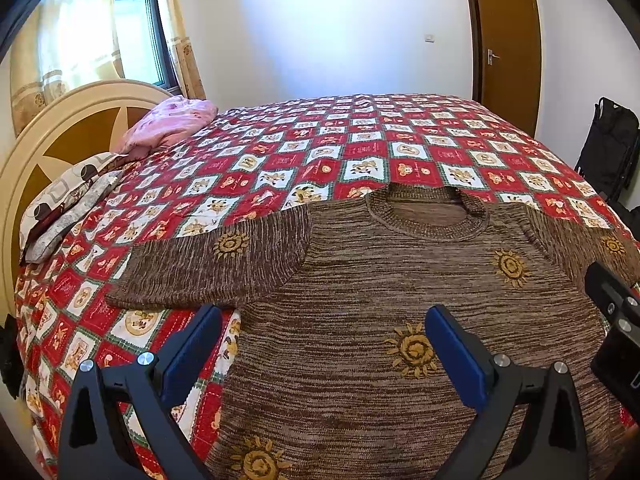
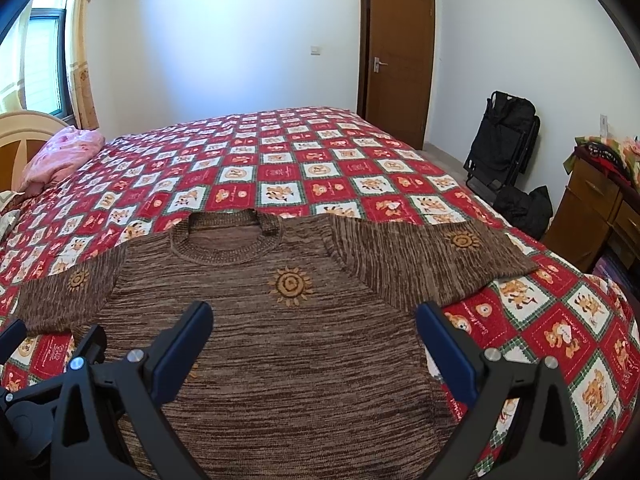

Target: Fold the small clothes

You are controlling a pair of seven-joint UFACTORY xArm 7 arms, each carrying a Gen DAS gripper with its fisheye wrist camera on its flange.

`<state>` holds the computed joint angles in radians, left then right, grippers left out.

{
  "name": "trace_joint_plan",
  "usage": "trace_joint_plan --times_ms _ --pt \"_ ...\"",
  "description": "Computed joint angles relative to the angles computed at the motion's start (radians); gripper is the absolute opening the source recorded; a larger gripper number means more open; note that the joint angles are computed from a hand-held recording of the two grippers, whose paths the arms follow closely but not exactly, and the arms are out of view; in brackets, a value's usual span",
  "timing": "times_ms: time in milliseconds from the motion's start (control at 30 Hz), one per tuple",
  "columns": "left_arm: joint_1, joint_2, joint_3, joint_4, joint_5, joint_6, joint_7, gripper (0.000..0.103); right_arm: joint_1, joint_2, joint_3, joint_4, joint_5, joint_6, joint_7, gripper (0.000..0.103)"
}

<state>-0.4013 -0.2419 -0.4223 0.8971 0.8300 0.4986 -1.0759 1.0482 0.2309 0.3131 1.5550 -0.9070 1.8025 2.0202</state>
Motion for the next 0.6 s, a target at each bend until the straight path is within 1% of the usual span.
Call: trace_joint_plan --times_ms 367,600 --pt "-0.003 0.003 0.005 -0.004 -0.013 -0.011 0.011 0.102 -0.021 -0.011 0.002 -0.009 0.031 -0.018 -0.022 0.103" --pt "-0.007 0.013 0.006 0.003 -0.02 -0.004 0.013 0.102 -0.042 -0.026 0.0 -0.025 0.075 -0.036 -0.032 0.103"
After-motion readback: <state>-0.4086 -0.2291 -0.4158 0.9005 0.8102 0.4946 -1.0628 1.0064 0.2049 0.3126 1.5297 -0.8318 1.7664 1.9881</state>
